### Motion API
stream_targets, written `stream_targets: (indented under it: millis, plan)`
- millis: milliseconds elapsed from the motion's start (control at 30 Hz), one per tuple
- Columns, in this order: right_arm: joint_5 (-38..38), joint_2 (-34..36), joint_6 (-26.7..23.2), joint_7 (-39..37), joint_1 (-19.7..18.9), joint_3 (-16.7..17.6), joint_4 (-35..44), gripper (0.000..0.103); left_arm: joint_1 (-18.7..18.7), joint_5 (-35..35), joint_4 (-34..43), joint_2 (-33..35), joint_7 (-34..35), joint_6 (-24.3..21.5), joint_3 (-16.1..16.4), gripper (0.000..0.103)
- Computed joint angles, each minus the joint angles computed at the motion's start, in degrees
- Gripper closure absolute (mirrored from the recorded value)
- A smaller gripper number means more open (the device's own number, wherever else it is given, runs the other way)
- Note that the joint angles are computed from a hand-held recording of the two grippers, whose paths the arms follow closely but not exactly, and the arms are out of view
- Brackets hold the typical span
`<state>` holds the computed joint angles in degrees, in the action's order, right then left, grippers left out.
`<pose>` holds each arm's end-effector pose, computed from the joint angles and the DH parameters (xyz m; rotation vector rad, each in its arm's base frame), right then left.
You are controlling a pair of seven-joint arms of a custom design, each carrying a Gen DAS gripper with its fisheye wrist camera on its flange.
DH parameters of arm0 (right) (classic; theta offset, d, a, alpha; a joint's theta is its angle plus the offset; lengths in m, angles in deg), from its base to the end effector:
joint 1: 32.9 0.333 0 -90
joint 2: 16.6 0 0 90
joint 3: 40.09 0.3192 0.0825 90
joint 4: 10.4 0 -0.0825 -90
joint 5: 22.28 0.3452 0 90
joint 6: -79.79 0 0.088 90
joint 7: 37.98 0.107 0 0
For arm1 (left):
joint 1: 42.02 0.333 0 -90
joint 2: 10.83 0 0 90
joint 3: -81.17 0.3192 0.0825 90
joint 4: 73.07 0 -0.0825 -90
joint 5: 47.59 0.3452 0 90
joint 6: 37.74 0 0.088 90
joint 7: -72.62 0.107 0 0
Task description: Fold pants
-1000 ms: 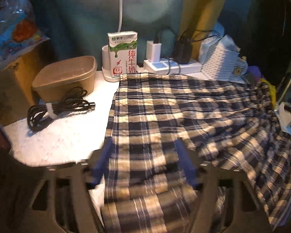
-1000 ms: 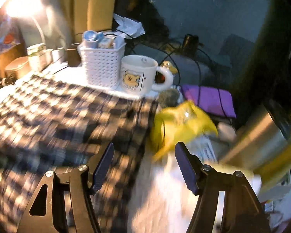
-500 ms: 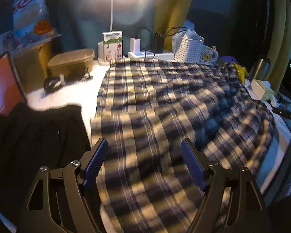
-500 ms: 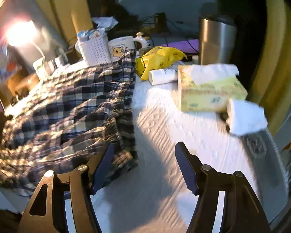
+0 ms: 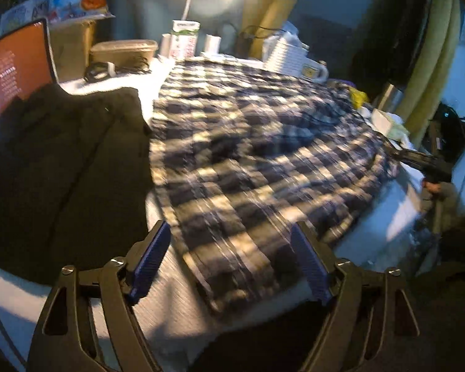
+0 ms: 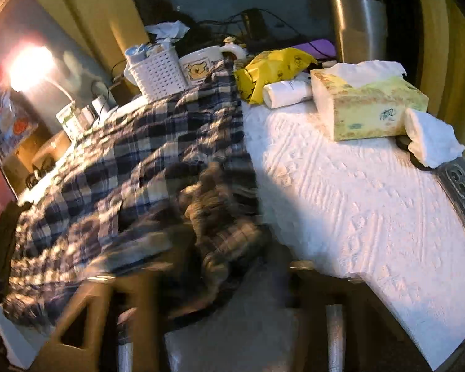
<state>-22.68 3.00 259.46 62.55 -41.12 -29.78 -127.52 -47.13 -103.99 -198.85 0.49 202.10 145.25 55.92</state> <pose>0.6184 0.0131 0.3960 -1.5833 1.8866 -0.5594 0.5142 -0.1997 0.3967 -1.7271 2.0575 -1.0680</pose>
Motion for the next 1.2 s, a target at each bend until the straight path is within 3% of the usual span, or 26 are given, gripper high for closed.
stream_targets:
  millis: [133,233,367,433,533,600,633,667,700,733,767,800,833,900,1067,1200]
  plan:
    - [-4.8,-2.8,1.3,4.9,8.2,-9.3,-3.0,0.078,1.4,-4.1,-0.5,-0.6,4.7,-0.3,-2.7,0.019]
    - [-8.6,-5.8,2.2,8.3,11.6,-14.0,-5.7,0.078,0.4,-6.6,-0.8,-1.3,8.4,-1.4,-2.0,0.019]
    - [-16.1,-9.3,3.4,14.0,17.6,-21.4,-8.8,0.078,-5.4,2.4,-2.9,-1.5,1.6,-2.5,4.3,0.019]
    - [-20.2,-10.3,3.9,17.2,20.1,-24.3,-9.6,0.078,-9.4,10.0,-4.8,-1.2,-3.9,0.7,8.0,0.018]
    - [-22.7,-10.6,4.8,19.8,19.5,-24.2,-10.3,0.078,-20.0,21.7,-6.9,-1.0,-13.4,3.2,19.4,0.018]
    - [-23.4,-10.5,5.3,20.7,18.6,-23.6,-10.6,0.078,-22.9,24.4,-8.1,-0.6,-14.8,6.0,22.2,0.021]
    - [-23.7,-10.5,5.8,20.9,18.2,-23.3,-10.9,0.078,-21.5,25.3,-8.7,-0.4,-15.1,7.8,20.7,0.029]
    - [-24.8,-10.6,6.6,22.0,19.7,-25.1,-11.2,0.078,-19.3,26.8,-9.0,-0.4,-16.6,8.9,18.7,0.044]
    - [-25.2,-10.5,7.0,22.3,20.3,-25.9,-11.3,0.078,-19.0,26.8,-9.1,-0.5,-16.9,9.3,18.6,0.056]
    - [-25.4,-10.6,7.4,22.4,20.5,-26.2,-11.6,0.078,-19.5,27.3,-9.0,-0.5,-17.5,8.9,19.6,0.078]
    - [-25.3,-10.6,7.7,22.2,20.1,-25.9,-11.7,0.078,-20.2,27.6,-8.8,-0.7,-18.1,8.2,20.8,0.092]
    - [-25.1,-10.6,8.1,21.5,19.2,-25.1,-11.7,0.078,-20.9,28.0,-8.7,-0.8,-18.7,7.7,21.9,0.094]
    - [-25.1,-10.7,8.4,21.1,19.6,-25.4,-11.8,0.078,-19.7,28.9,-8.9,-1.1,-19.4,7.3,21.0,0.098]
    - [-24.5,-10.9,9.0,20.1,19.8,-25.6,-12.0,0.078,-15.6,31.0,-9.4,-1.6,-21.1,8.1,17.1,0.099]
    - [-24.0,-11.4,9.5,19.1,30.0,-35.8,-12.4,0.078,-10.3,35.0,-10.7,-3.7,-25.4,10.3,12.8,0.099]
    - [-23.9,-11.7,9.7,18.8,39.2,-45.1,-13.0,0.078,-8.1,37.8,-10.5,-4.7,-28.1,11.1,11.6,0.099]
